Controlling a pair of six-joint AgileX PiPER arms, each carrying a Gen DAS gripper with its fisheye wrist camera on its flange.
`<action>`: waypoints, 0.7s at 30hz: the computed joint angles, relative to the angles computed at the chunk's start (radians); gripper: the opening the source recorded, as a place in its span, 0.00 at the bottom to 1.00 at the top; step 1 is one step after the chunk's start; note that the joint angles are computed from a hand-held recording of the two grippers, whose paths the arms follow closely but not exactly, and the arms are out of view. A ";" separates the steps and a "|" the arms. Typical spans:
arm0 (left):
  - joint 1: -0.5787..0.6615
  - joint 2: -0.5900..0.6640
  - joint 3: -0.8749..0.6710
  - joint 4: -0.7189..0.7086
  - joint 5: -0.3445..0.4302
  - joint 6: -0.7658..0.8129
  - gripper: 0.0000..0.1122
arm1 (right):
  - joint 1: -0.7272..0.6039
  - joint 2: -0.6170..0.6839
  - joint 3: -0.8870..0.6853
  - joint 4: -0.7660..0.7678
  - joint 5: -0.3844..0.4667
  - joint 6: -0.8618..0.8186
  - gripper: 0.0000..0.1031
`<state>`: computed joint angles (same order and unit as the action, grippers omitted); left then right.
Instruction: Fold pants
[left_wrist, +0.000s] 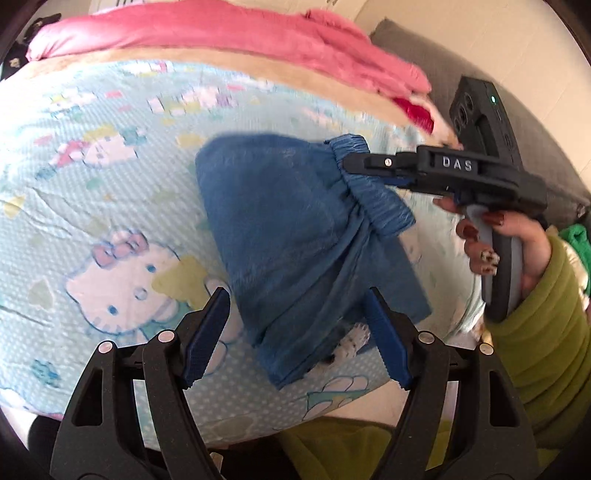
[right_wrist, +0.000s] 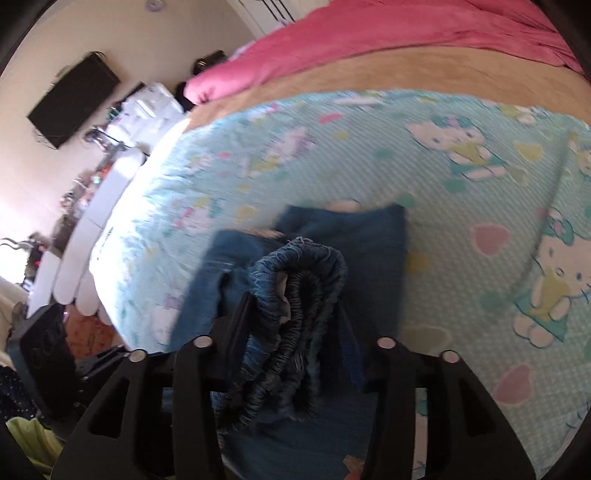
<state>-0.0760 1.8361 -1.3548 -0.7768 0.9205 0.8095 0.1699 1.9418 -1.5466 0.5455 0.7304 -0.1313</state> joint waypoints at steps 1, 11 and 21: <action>-0.011 0.005 -0.001 0.015 -0.002 -0.013 0.60 | 0.001 -0.002 0.011 -0.019 -0.007 0.016 0.54; 0.060 -0.060 -0.002 0.016 -0.014 0.008 0.70 | 0.019 -0.236 0.235 -0.100 -0.144 0.037 0.74; 0.158 -0.103 -0.049 0.079 -0.044 -0.089 0.75 | 0.238 -0.374 0.391 -0.313 -0.205 0.433 0.74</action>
